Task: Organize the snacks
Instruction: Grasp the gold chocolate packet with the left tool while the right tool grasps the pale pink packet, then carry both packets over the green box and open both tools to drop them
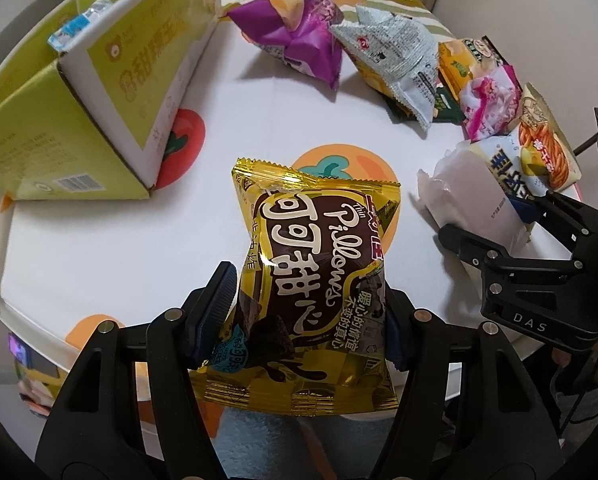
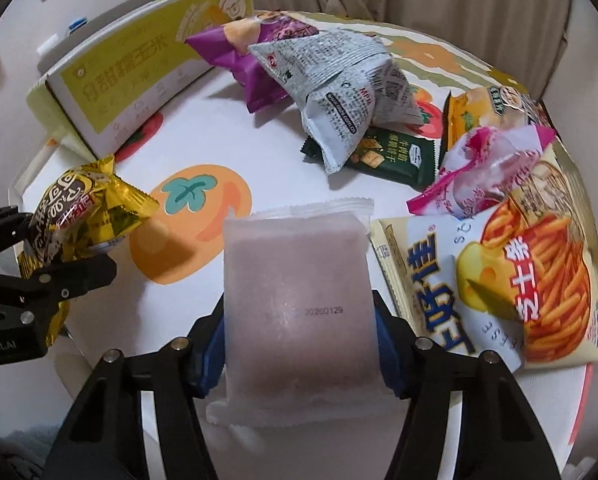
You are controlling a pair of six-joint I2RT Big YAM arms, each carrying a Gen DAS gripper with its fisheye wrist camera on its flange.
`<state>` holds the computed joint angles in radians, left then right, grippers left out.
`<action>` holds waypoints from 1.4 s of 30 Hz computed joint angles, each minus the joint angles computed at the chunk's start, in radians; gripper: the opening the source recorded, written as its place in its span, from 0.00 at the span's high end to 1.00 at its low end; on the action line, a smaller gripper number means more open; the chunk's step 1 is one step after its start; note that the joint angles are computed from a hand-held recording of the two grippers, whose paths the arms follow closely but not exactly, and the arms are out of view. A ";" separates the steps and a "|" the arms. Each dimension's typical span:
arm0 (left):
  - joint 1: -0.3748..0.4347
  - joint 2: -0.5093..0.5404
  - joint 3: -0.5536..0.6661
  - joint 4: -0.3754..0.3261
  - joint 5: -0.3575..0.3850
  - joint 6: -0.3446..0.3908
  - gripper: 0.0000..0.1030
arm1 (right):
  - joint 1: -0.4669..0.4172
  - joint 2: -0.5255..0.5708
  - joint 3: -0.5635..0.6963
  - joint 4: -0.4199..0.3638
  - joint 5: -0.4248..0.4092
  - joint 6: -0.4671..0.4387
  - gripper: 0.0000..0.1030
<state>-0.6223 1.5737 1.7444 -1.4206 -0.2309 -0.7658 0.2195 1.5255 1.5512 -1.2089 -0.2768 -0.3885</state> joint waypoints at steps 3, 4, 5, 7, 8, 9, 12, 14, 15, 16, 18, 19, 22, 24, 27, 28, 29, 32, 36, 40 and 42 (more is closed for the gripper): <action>-0.001 0.006 0.019 -0.003 -0.003 0.016 0.41 | -0.004 -0.018 0.001 0.000 -0.004 0.026 0.44; 0.000 0.007 0.029 -0.004 -0.005 0.022 0.41 | -0.007 -0.022 0.006 -0.003 -0.005 0.031 0.44; 0.002 0.005 0.028 0.002 -0.005 0.029 0.41 | -0.008 -0.027 0.012 -0.003 -0.004 0.040 0.44; 0.001 0.003 0.045 0.003 -0.012 0.045 0.41 | -0.010 -0.037 0.025 -0.003 -0.001 0.055 0.44; 0.000 0.002 0.058 0.002 -0.015 0.055 0.41 | -0.008 -0.040 0.033 -0.004 0.003 0.063 0.44; -0.001 0.001 0.071 0.002 -0.018 0.065 0.41 | -0.009 -0.044 0.040 -0.005 0.006 0.070 0.44; 0.000 -0.001 0.118 -0.002 -0.030 0.102 0.41 | -0.010 -0.059 0.073 -0.011 0.017 0.098 0.44; 0.007 -0.005 0.145 0.003 -0.032 0.127 0.41 | -0.005 -0.070 0.097 -0.015 0.030 0.120 0.44; 0.012 -0.007 0.161 0.005 -0.034 0.140 0.41 | -0.004 -0.074 0.111 -0.017 0.034 0.130 0.44; 0.014 -0.006 0.177 0.004 -0.038 0.149 0.41 | -0.003 -0.076 0.126 -0.018 0.037 0.137 0.44; 0.023 -0.006 0.214 0.007 -0.049 0.176 0.41 | 0.005 -0.079 0.158 -0.020 0.053 0.154 0.44; 0.030 -0.008 0.225 0.010 -0.050 0.187 0.41 | 0.011 -0.078 0.175 -0.020 0.063 0.162 0.44; 0.068 -0.018 0.260 0.024 -0.049 0.231 0.41 | 0.040 -0.064 0.239 -0.026 0.096 0.191 0.44; 0.100 -0.029 0.271 0.037 -0.042 0.263 0.41 | 0.060 -0.053 0.274 -0.026 0.122 0.209 0.44; 0.166 -0.040 0.287 0.043 -0.017 0.315 0.41 | 0.099 -0.027 0.332 -0.032 0.156 0.240 0.44; 0.185 -0.046 0.288 0.045 -0.004 0.328 0.41 | 0.119 -0.010 0.363 -0.039 0.170 0.258 0.44; 0.210 -0.051 0.290 0.046 0.009 0.346 0.41 | 0.133 -0.003 0.375 -0.038 0.180 0.269 0.44; 0.297 -0.060 0.297 0.043 0.050 0.405 0.41 | 0.190 0.050 0.461 -0.051 0.214 0.317 0.44; 0.423 -0.037 0.339 0.008 0.116 0.486 0.41 | 0.258 0.146 0.606 -0.088 0.240 0.391 0.44; 0.529 -0.007 0.364 -0.013 0.169 0.580 0.41 | 0.319 0.254 0.763 -0.133 0.258 0.464 0.44; 0.578 0.010 0.367 -0.024 0.207 0.621 0.41 | 0.342 0.303 0.833 -0.160 0.259 0.498 0.44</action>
<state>-0.0440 1.5840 2.1110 -1.4449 -0.0238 -0.1450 0.5616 1.8284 2.3842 -1.3691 -0.0181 0.1099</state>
